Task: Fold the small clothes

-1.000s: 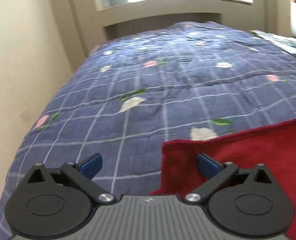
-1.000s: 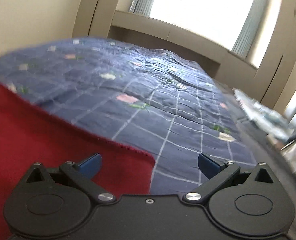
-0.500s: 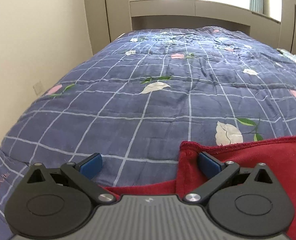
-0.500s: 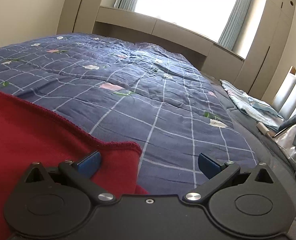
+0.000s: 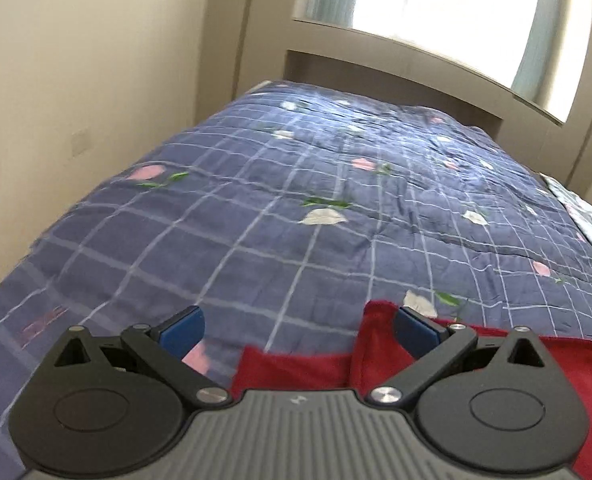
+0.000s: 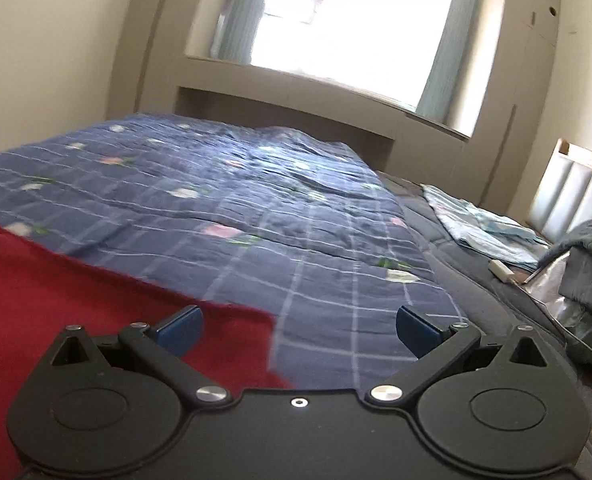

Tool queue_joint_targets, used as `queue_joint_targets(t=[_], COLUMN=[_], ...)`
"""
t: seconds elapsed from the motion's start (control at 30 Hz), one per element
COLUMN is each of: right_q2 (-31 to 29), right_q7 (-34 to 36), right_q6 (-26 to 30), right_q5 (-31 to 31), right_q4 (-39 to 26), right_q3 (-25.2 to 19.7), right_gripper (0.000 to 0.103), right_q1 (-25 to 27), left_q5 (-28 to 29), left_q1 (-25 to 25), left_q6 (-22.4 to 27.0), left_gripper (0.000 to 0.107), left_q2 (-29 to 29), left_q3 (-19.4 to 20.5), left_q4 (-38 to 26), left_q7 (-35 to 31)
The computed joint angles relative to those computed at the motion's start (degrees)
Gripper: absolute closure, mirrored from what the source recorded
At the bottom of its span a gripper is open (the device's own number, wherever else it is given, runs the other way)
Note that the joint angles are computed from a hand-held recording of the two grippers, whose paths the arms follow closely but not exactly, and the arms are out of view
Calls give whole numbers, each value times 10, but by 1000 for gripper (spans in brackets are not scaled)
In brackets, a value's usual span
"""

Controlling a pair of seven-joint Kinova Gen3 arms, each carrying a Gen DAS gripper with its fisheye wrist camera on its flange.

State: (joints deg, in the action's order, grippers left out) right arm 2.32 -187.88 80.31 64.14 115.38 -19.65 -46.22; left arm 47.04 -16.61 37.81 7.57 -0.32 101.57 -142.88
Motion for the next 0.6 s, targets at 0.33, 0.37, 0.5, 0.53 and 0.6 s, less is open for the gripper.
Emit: queue_joint_targets(t=[0.33,0.37,0.5,0.53,0.6], right_q2=[90,100,139,144,152], right_q7=[-136,-148,-165,-175,-209], right_q6=[125,131,145,145,147], right_q5=[-28,-29,-45,-49,-50], right_q4=[-64,-67,-80,-77,-67], right_q3=[-40,-36,-15,-10,-2], right_gripper=[1,1,1,1,1], right_q1=[-162,-175,-211,-218,-233], left_q5=[-6,-12,-34,-36,-48], left_q1=[18,19,36,44,57], left_q6=[9,11,-1,-16,-45], left_gripper=[5,5,5,5,5], left_q2=[-157,-168,-204,-210,-217], left_q3=[-95,-103,-127,-128,-129], left_q4=[173,185,223,233,246], left_q7=[-54,-47,-37,-43,-40])
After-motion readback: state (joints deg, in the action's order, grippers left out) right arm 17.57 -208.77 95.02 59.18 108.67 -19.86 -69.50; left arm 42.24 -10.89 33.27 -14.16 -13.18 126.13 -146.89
